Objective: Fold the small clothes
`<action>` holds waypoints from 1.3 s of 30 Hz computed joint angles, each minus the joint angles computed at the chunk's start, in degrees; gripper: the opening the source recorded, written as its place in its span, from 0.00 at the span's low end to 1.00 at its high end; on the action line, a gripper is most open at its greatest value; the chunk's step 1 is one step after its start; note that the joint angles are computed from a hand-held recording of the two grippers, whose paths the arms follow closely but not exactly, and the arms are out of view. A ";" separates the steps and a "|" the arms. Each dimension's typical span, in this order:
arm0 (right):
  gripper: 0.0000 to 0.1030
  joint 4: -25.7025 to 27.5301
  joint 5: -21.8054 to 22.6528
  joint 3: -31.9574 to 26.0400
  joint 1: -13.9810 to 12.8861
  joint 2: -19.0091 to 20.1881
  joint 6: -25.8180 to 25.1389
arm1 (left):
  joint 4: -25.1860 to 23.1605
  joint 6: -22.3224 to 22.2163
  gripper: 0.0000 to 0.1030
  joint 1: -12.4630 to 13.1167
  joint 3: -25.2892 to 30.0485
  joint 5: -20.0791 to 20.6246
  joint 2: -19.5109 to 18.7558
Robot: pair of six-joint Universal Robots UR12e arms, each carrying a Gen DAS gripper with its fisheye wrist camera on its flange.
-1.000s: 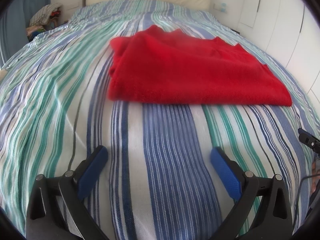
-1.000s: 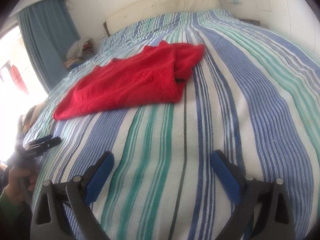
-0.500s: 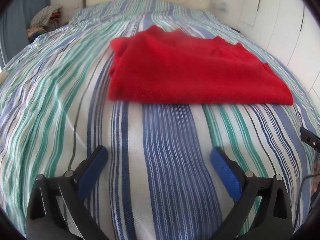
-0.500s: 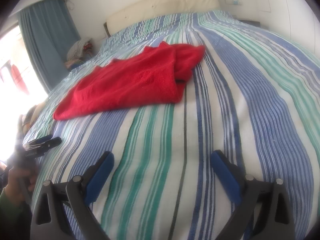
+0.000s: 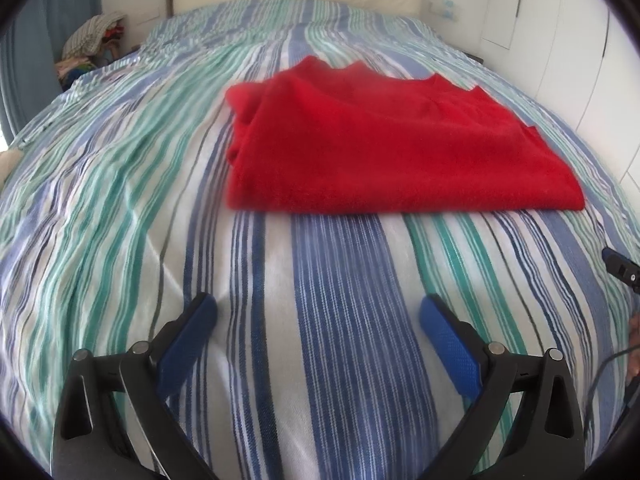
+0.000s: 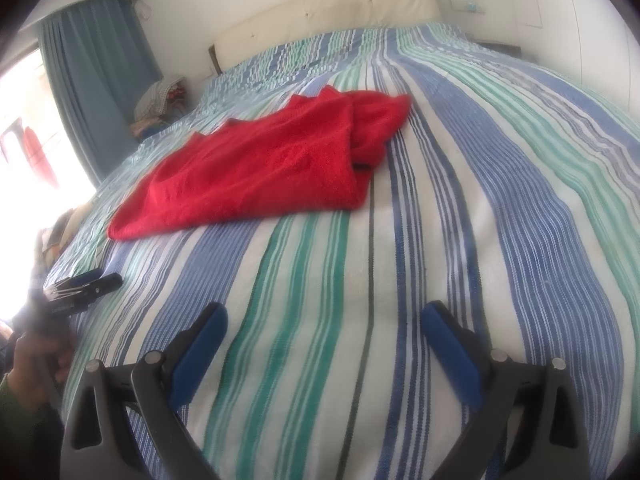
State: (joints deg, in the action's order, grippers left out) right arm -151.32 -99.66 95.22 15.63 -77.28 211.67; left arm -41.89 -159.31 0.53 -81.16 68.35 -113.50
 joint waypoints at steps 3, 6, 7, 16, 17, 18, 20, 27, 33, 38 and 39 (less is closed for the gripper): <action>0.93 -0.69 0.60 -1.20 -1.37 -0.62 -0.79 | -1.09 0.51 0.99 1.82 1.58 -4.81 0.14; 0.94 -0.41 2.91 -4.07 -4.31 -0.39 1.06 | -1.01 -0.63 0.99 2.87 2.33 -4.40 -0.02; 0.94 0.66 5.18 -5.29 -5.66 0.01 2.56 | -0.23 -1.99 0.99 3.32 1.86 -4.67 0.00; 0.74 4.18 20.18 -12.02 -11.41 8.50 13.70 | -0.71 -7.71 0.99 4.39 -0.19 -5.94 -0.28; 0.45 6.98 18.81 -13.46 -11.08 9.20 13.00 | -1.54 -7.82 0.99 4.39 0.05 -5.83 -0.34; 0.09 7.61 18.48 -14.22 -10.90 9.70 13.24 | -2.27 -8.03 0.99 4.40 0.18 -5.75 -0.33; 0.10 7.33 18.98 -15.20 -10.75 10.15 15.27 | -3.60 -8.50 0.99 4.48 0.73 -5.98 -0.33; 0.10 9.91 15.08 -29.08 -6.17 14.58 8.43 | -2.92 -13.43 0.99 6.36 2.11 -10.20 -0.45; 0.10 21.88 15.78 -50.91 -0.83 27.21 -0.65 | 0.44 -15.75 0.99 6.84 2.08 -4.70 -0.53; 0.41 36.34 16.46 -66.81 2.97 37.81 -11.20 | 0.54 -15.70 0.99 6.99 1.86 -4.17 -0.56; 0.49 36.40 20.42 -66.97 2.83 38.39 -11.37 | 0.51 -15.66 0.99 7.00 1.88 -4.06 -0.57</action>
